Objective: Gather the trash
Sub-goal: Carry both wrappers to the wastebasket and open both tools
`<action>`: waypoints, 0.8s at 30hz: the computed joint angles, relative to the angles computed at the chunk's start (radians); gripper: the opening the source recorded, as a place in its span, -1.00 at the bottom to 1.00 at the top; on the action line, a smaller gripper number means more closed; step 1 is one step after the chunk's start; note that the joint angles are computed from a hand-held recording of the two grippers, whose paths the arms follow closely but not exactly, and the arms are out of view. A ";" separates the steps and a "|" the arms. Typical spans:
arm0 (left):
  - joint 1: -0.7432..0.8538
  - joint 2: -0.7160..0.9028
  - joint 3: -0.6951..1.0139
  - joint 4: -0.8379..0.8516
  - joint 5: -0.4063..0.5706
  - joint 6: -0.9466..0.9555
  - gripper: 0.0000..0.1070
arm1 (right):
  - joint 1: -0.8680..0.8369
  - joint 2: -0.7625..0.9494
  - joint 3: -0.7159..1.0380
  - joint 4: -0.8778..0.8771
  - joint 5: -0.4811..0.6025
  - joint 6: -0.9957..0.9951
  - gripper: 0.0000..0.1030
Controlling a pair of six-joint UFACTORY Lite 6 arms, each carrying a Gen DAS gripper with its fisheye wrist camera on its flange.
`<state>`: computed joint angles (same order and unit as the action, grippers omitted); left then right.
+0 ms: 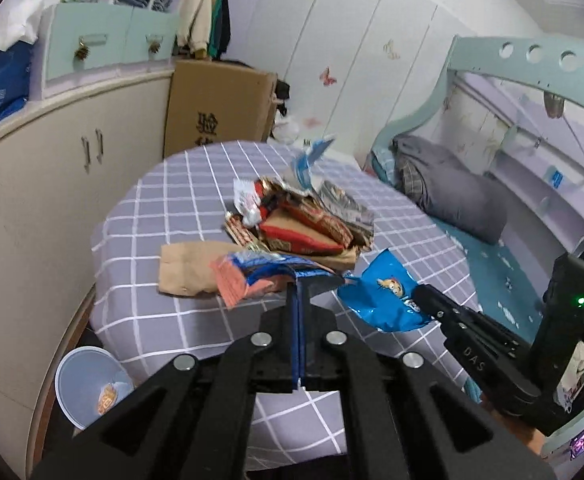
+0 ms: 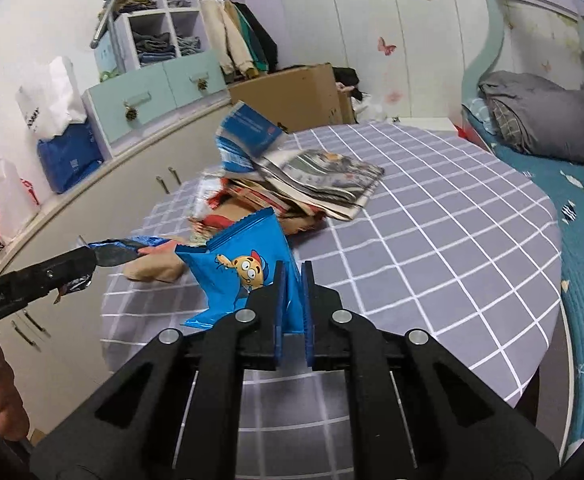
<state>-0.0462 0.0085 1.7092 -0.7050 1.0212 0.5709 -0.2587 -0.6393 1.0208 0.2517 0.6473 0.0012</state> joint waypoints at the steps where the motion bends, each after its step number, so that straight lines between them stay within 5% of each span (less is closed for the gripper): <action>1: 0.018 -0.009 -0.002 -0.006 0.003 0.008 -1.00 | 0.044 0.004 0.017 -0.052 0.000 0.056 -0.85; 9: 0.370 -0.045 -0.027 -0.129 0.116 0.175 -0.99 | 0.474 0.108 0.135 -0.491 0.001 0.543 -0.85; 14: 0.608 0.048 0.035 -0.175 0.183 0.264 -0.99 | 0.768 0.313 0.298 -0.722 0.033 0.794 -0.85; 24: 0.800 0.421 0.226 -0.055 0.119 0.275 -1.00 | 0.990 0.883 0.737 -0.664 0.017 0.762 -0.85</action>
